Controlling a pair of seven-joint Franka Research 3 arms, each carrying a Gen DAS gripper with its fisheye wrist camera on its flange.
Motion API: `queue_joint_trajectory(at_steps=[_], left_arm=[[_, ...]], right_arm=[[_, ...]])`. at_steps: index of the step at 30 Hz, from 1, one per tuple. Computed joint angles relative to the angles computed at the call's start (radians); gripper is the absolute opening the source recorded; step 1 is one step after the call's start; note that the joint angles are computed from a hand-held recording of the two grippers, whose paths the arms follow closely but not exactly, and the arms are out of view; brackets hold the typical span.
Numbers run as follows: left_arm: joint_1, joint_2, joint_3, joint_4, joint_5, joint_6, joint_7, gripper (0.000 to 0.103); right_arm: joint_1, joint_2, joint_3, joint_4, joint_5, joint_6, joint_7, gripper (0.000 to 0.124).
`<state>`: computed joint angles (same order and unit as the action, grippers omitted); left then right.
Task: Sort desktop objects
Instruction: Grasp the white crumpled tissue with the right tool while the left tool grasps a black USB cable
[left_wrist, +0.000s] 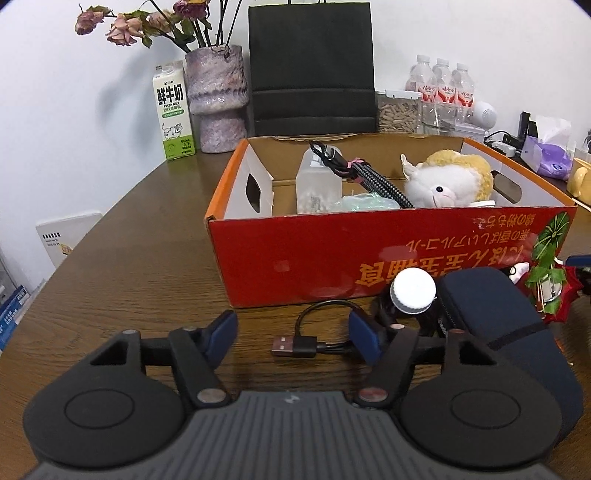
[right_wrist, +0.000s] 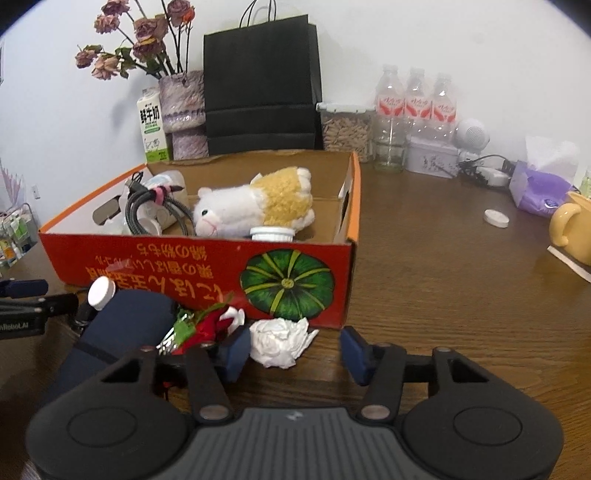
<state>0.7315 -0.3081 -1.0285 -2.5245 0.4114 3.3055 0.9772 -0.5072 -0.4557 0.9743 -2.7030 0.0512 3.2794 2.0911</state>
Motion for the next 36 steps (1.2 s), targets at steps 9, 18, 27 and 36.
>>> queue_joint_trajectory(at_steps=[9,18,27,36], left_arm=[[-0.126,0.064,0.124,0.010,0.030,-0.021,0.013,0.028],[-0.138,0.023,0.131,-0.025,0.000,0.007,0.004,0.028],[-0.230,-0.022,0.208,-0.076,-0.083,0.054,0.065,0.028],[-0.337,-0.079,0.295,-0.115,-0.178,0.114,0.150,0.028]], right_arm=[[0.004,0.009,0.004,-0.001,-0.005,-0.001,-0.009,0.022],[0.031,-0.031,0.001,-0.029,0.017,0.023,-0.006,0.018],[0.082,-0.086,-0.030,-0.068,0.057,0.029,-0.005,0.018],[0.118,-0.164,-0.060,-0.092,0.074,0.036,0.001,0.018]])
